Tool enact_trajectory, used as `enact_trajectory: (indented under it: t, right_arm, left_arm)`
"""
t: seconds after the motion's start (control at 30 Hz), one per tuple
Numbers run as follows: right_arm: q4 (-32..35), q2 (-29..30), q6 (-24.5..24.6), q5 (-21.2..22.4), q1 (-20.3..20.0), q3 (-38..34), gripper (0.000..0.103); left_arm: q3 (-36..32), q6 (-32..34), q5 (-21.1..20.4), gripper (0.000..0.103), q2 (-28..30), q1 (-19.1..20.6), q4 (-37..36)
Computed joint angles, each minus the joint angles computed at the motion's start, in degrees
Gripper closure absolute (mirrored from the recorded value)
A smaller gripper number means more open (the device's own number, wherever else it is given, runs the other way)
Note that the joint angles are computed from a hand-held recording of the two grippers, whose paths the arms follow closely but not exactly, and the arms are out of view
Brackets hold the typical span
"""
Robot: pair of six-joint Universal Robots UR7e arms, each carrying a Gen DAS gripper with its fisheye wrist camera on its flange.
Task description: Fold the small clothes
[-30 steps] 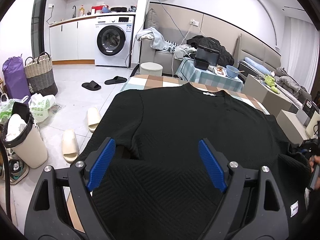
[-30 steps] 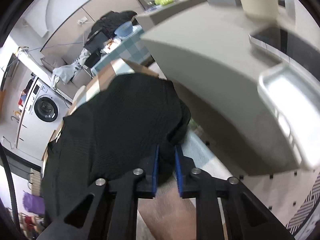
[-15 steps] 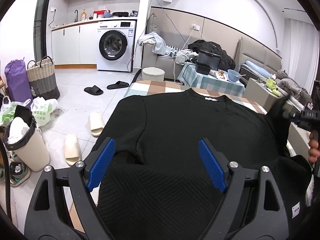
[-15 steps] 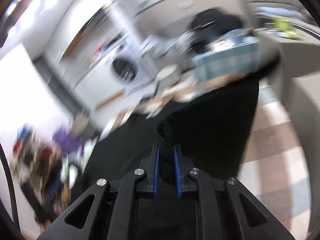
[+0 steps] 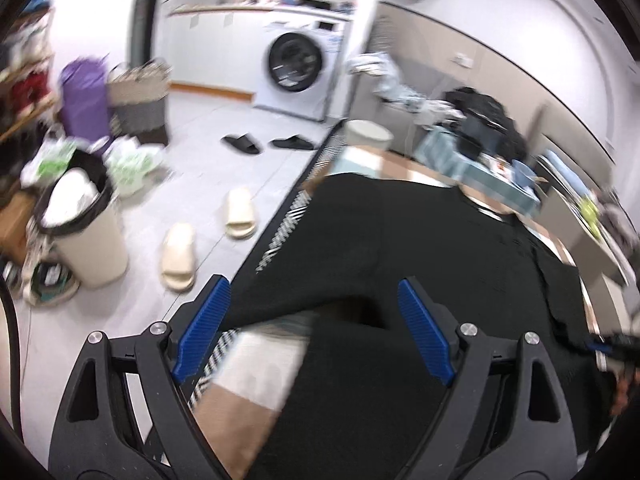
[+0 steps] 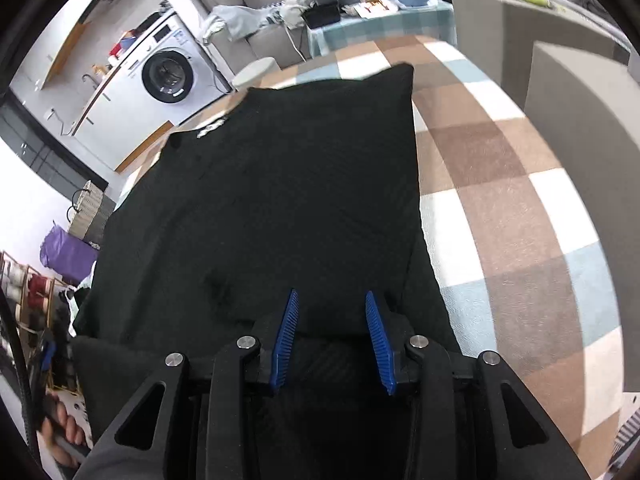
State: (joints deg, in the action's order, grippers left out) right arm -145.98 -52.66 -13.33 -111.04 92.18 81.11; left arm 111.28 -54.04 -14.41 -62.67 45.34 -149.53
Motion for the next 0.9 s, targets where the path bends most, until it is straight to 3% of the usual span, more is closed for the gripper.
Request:
enact_trajectory:
  t: [0.07,0.17,0.33,0.57,0.63,0.77,0.87,0.9]
  right_arm:
    - [-1.2,-0.61,-0.9,1.47,-0.15,0.63,0.061]
    - [-3.1,-2.59,-1.29,3.37,-0.01,3.1,0.056]
    - [-6.21,-5.41,-0.62,4.91,0.61,7.41,0.052]
    - [-8.09,-7.37,-0.65,6.32,0.47,11.17,0.05]
    - [-8.42,-7.61,-0.39,6.78,0.27,11.57,0.05]
    - [-9.9,-8.24,0.04,7.16,0.12,12.54,0.05]
    - [-11.05,-8.82,0.26,7.4,-0.08,13.44,0.05]
    - [-11.29,-9.01,0.31,7.42,-0.11,13.71,0.05]
  left_arm:
    - [1.82,-4.46,-1.19,0.018,-2.5,0.71,1.29]
    - [5.03,-6.4,-6.18,0.018,-5.97,3.08,-4.42]
    - [11.14,-5.37,-17.57,0.019,-9.97,7.62,-21.04]
    - [12.26,-5.12,-30.46,0.019,-9.43,14.71,-28.09]
    - [10.62,-7.25,-31.39,0.021,-8.02,15.77,-25.81]
    - [9.02,-6.26,-32.58,0.04,-5.53,17.39,-27.93]
    - [6.53,-7.23,-28.69,0.064,-3.86,16.44,-25.93]
    - [5.33,-7.48,-26.14,0.079,-3.02,15.86,-24.72]
